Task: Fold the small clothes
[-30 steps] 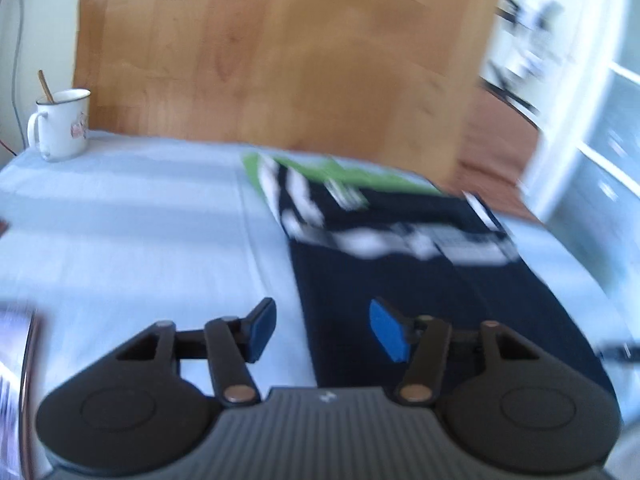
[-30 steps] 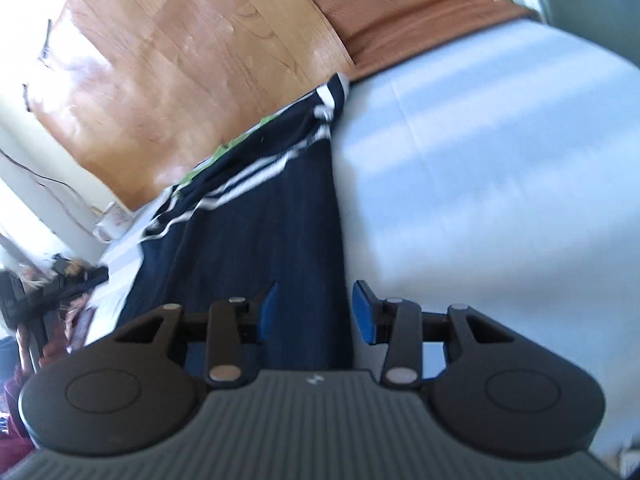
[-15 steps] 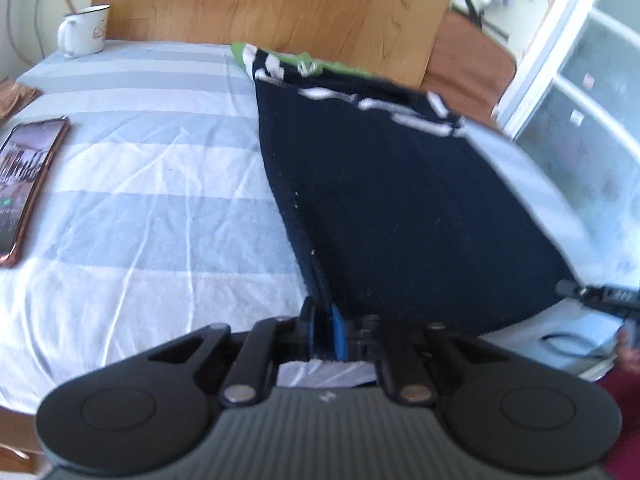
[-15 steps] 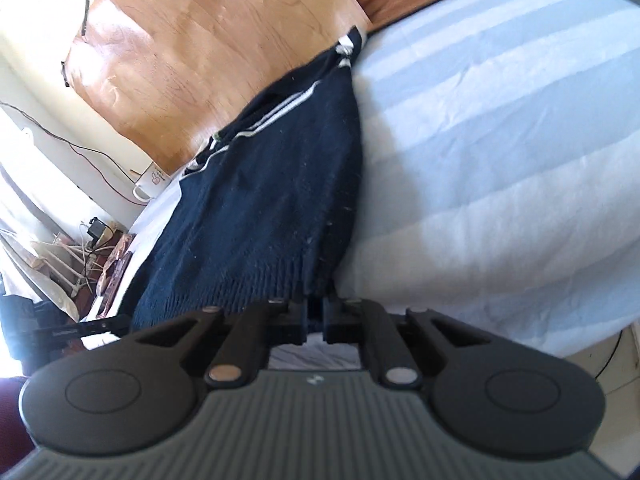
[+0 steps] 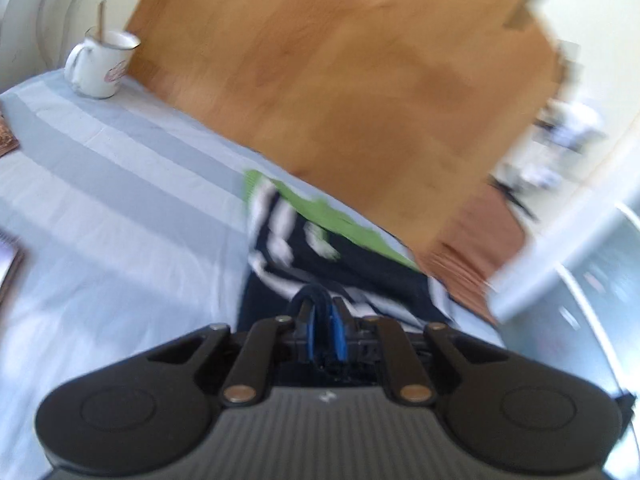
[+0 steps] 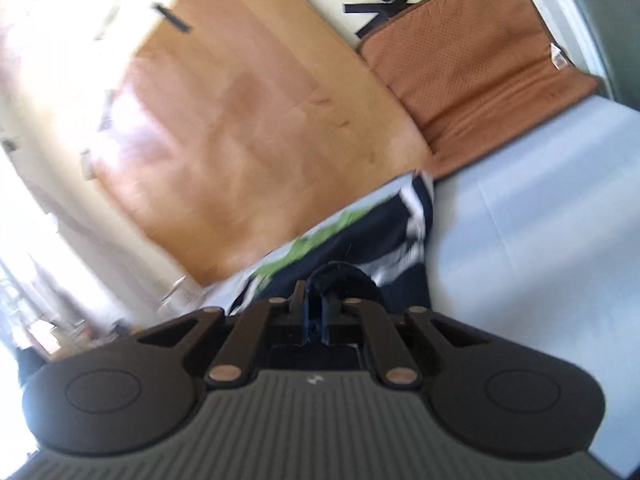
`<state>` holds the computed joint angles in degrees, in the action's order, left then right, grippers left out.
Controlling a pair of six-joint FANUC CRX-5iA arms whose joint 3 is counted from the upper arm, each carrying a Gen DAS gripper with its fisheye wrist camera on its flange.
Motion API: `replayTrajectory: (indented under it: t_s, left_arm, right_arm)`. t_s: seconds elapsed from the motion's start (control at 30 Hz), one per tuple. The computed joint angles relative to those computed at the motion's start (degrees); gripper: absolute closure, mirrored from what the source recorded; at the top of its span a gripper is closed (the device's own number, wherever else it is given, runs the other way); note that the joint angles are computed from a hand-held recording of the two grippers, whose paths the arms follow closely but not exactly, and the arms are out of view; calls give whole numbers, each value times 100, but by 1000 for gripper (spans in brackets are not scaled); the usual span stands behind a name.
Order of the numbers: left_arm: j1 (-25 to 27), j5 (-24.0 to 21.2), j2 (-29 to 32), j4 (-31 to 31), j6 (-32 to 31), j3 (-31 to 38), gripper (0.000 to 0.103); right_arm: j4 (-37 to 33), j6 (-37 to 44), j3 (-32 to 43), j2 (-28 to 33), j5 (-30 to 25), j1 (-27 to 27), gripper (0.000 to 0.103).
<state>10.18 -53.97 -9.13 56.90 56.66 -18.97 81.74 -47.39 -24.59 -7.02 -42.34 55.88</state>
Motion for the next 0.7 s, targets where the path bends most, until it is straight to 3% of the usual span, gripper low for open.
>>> replayTrajectory:
  t_s: [0.03,0.07,0.1,0.13,0.17,0.2,0.27,0.37,0.53,0.6,0.67,0.7]
  left_arm:
    - [-199,372,213,-226,323,175,91]
    - [-347,591,417,-739,786,450,85]
    - [-395,627,560,-1191,1161,647,84]
    - [-349,583,566,-1344,1235,635,83]
    - [-280,559,460,-1197,1010,437,76]
    - [-178,530,341,-923,509,169,62]
    - [138,310,98,-931,259,-186,48]
    - [565,-427,-4,-630,-86,-514,47]
    - [610,-837,-89,-143,-280,-750,27]
    - [433,-739,-38,-224,-251,-734,27]
    - [220,-359,-191,-262,-224,-839,30]
    - [113,-201,-203,-450,-45,-780,46]
  right_arm:
    - [-185,432,299,312,-175,-109,83]
    - [-665,1127,631,583,-646,-35,65]
    - [-1066,1523,876,785,-1033,34,57]
    - [-1251,1618,881,787,-1120,75,56]
    - [-1146,1421,647,619,-907,94,56]
    - [-811,1008,204,336,-488,47,56]
    - [-638,422,-310,-17,-362,225,49]
    - [-772,-26,-821,-399,-212,547,42]
    - [-261,-1262,-1164,-490,-274,786,39]
    - [-136,-1467,-1108,-393,-269,758,34]
    - [-117,-1473,-943,-221,-237,670,34]
    - [-197,-1398,-824,-132,-278,677,34]
